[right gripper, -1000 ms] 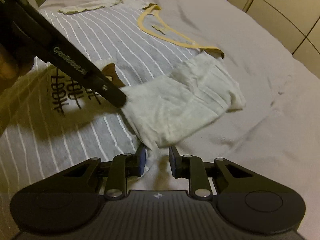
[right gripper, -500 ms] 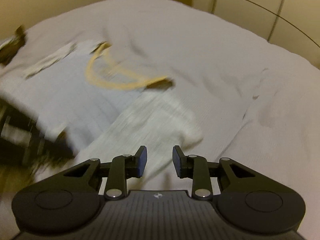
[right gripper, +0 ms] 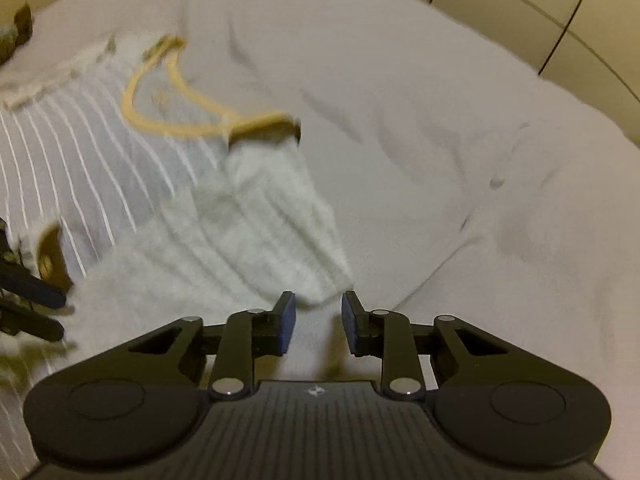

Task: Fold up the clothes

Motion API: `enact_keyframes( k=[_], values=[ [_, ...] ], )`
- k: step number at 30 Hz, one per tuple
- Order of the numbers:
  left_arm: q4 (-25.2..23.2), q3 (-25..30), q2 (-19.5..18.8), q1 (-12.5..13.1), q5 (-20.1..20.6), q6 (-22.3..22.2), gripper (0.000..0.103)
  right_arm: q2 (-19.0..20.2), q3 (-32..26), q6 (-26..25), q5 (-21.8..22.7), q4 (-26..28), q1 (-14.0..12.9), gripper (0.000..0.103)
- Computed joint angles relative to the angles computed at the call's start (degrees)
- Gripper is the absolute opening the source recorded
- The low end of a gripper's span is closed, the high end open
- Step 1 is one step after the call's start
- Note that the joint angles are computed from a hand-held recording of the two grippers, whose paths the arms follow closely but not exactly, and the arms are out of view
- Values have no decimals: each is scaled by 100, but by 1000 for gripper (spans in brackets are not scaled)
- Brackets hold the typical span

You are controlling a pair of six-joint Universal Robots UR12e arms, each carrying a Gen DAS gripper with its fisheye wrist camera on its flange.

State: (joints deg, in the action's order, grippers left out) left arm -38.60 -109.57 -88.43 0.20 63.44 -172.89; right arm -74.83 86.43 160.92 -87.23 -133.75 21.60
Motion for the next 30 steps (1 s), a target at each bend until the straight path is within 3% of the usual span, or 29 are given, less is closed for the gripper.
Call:
enact_keyframes(
  k=[5, 8, 13, 19, 22, 26, 30],
  values=[
    [-312, 88, -148, -227, -91, 530, 14, 251, -252, -275, 748, -28, 12, 28],
    [-328, 53, -154, -319, -11, 489, 14, 350, -269, -51, 1018, 140, -42, 28],
    [-559, -34, 26, -243, -251, 631, 14, 72, 52, 452, 554, -57, -66, 29],
    [-602, -172, 286, -214, -161, 504, 15, -58, 223, 204, 724, -392, 73, 28],
    [-472, -244, 388, -199, -27, 284, 15, 136, 72, 149, 676, -528, 155, 28],
    [-401, -336, 541, -168, 271, 120, 17, 445, -168, 559, 693, -419, 133, 28],
    [-462, -473, 849, -92, 833, 109, 23, 234, 63, 709, 621, -636, 167, 29]
  ],
)
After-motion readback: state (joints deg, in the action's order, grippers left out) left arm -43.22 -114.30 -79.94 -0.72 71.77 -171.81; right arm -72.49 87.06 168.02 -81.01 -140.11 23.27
